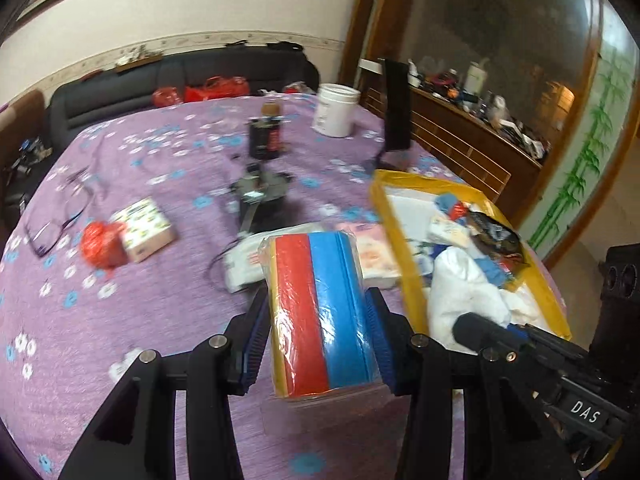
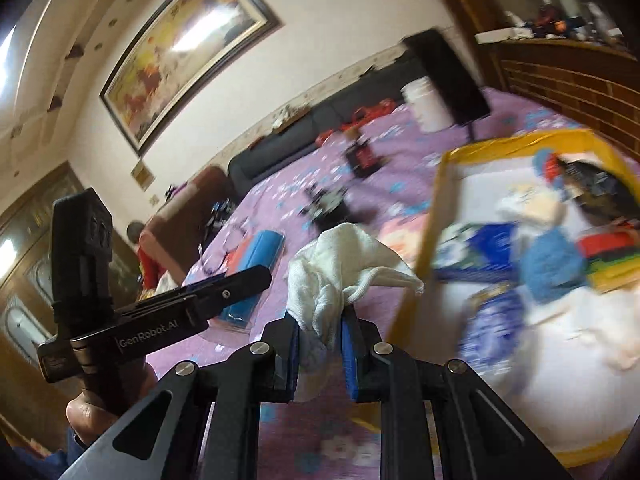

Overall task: Organize soft objects
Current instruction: 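Lower the sponge roll and white cloth into the tray and open both tools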

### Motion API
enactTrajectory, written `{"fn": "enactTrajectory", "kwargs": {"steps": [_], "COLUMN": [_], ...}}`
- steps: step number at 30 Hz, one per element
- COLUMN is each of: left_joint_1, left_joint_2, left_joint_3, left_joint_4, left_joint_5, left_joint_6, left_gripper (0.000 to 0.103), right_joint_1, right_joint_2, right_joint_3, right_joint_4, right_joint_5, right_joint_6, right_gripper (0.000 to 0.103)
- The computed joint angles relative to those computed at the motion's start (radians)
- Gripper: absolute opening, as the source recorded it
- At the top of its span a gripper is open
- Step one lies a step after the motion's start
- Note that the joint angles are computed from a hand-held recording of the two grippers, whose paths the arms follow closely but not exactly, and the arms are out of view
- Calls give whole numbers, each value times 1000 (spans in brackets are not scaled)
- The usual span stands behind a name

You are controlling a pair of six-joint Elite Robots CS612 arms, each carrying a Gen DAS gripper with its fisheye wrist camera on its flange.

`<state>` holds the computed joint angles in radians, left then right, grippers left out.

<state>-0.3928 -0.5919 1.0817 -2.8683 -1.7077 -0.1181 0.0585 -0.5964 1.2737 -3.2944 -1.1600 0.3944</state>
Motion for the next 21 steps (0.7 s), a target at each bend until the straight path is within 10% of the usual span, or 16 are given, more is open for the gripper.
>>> {"fn": "enactTrajectory", "kwargs": {"steps": [10,21], "left_joint_1": [-62,-95], "left_joint_2": [76,303], "left_joint_3": [-196,-658], "left_joint_4": [146,470], "left_joint_5": [-5,20], "left_joint_6": [104,130], "left_gripper": [46,45], "right_joint_1": [-65,-92], "right_joint_2": [-75,-73], "right_joint_3": [95,-16], "right_joint_4": [-60,205], "right_joint_5": [-107,-244], "right_joint_6": [73,-12], "right_gripper": [19,19]}}
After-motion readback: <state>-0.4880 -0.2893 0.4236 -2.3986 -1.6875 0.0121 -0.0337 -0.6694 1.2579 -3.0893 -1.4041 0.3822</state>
